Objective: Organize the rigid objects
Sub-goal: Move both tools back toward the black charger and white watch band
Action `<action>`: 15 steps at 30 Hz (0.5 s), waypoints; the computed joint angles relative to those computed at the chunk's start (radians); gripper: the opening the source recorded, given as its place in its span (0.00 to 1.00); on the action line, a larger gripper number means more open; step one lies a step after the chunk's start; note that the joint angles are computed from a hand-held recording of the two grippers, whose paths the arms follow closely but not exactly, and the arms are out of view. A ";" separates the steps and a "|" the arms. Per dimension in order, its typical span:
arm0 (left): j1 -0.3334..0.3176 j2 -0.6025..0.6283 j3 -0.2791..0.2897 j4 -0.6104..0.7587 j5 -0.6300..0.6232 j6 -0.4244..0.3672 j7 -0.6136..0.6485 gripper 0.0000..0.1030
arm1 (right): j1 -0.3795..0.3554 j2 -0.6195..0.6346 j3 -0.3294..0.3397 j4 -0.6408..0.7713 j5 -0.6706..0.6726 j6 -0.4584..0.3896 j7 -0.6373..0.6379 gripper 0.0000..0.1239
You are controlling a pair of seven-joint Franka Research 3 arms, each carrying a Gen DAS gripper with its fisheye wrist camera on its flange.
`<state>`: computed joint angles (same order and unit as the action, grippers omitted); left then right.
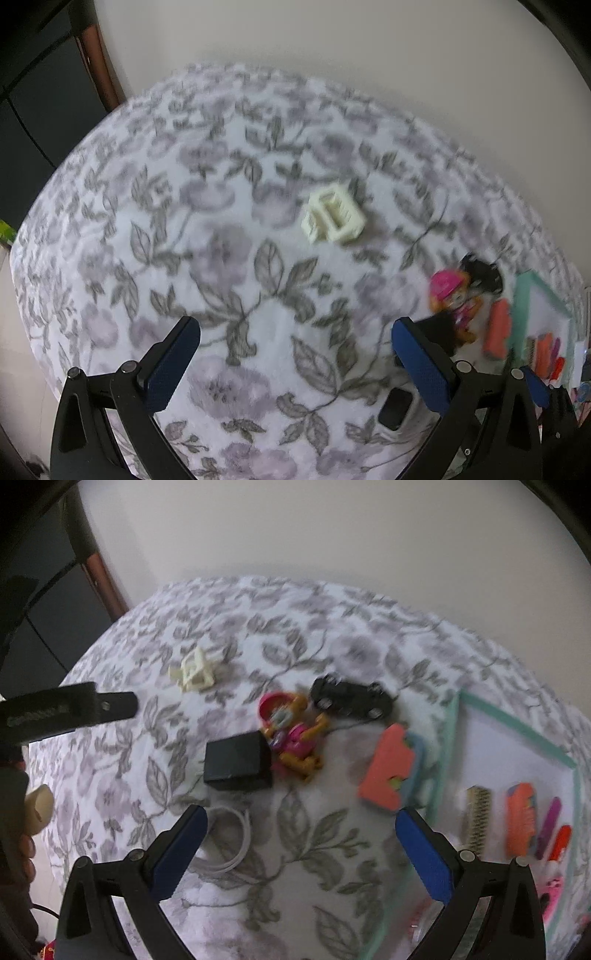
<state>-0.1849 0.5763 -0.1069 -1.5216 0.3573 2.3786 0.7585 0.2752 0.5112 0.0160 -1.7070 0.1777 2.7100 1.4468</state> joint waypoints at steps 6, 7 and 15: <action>0.031 0.037 -0.019 0.010 -0.073 -0.053 0.033 1.00 | 0.001 0.038 0.020 0.037 0.018 -0.045 -0.012 0.83; 0.032 0.037 -0.018 0.008 -0.077 -0.056 0.032 1.00 | 0.002 0.043 0.023 0.042 0.021 -0.050 -0.014 0.83; 0.048 0.021 -0.020 -0.017 -0.093 -0.033 0.048 1.00 | 0.037 0.075 0.016 0.065 -0.002 -0.070 -0.017 0.83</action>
<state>-0.1373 0.5977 -0.1268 -1.5389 0.2640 2.3452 0.8064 0.3120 0.5862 0.0317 -1.6415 0.1758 2.6401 1.4297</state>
